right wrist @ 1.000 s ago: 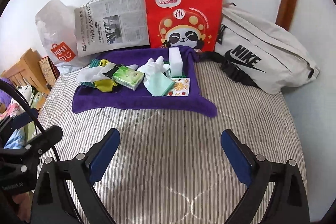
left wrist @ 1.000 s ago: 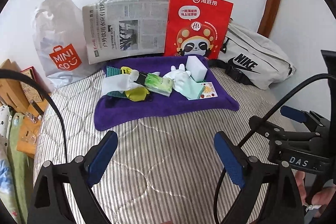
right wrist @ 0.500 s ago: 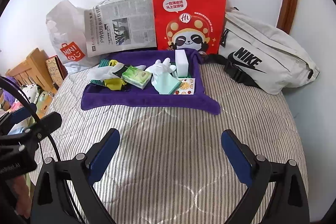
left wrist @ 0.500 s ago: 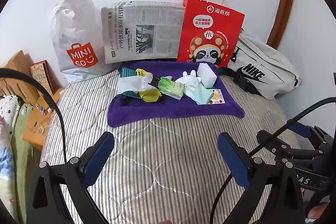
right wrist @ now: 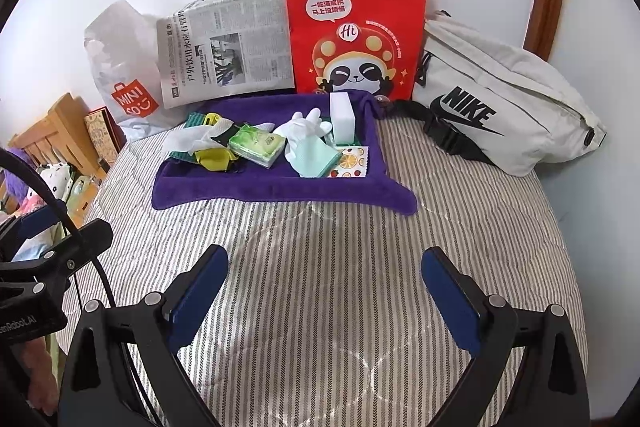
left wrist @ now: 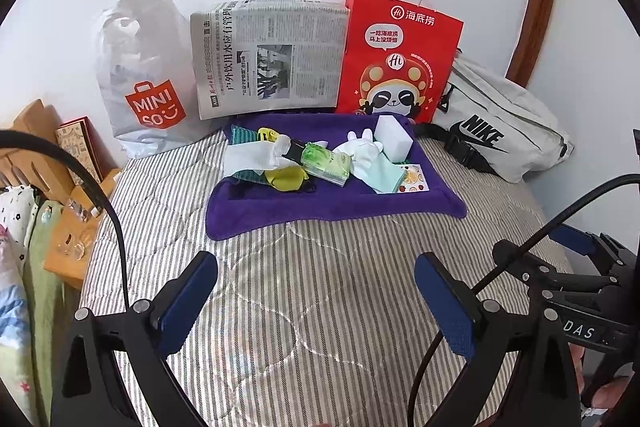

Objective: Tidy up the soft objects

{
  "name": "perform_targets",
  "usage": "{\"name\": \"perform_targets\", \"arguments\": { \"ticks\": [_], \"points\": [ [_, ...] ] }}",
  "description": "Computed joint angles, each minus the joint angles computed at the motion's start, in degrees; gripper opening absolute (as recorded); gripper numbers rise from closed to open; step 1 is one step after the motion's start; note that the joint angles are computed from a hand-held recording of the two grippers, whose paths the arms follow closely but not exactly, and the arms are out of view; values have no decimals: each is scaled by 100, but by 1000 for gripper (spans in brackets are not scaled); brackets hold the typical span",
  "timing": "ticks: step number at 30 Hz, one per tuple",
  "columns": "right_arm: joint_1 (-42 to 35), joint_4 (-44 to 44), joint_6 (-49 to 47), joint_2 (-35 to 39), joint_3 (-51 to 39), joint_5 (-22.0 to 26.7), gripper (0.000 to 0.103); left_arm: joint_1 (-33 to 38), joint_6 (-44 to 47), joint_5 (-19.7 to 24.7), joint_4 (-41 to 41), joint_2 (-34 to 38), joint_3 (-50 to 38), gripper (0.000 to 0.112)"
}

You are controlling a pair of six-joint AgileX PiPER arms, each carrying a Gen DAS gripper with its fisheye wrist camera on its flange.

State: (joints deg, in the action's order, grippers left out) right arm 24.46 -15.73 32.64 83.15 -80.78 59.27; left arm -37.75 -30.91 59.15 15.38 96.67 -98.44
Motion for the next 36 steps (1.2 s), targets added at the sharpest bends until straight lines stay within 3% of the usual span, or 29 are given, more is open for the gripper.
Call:
{"name": "perform_targets", "arguments": {
  "ticks": [36],
  "points": [
    [-50,154,-73,-12,91,-96,96,-60,-82,9,50,-59,94,100]
  ]
}}
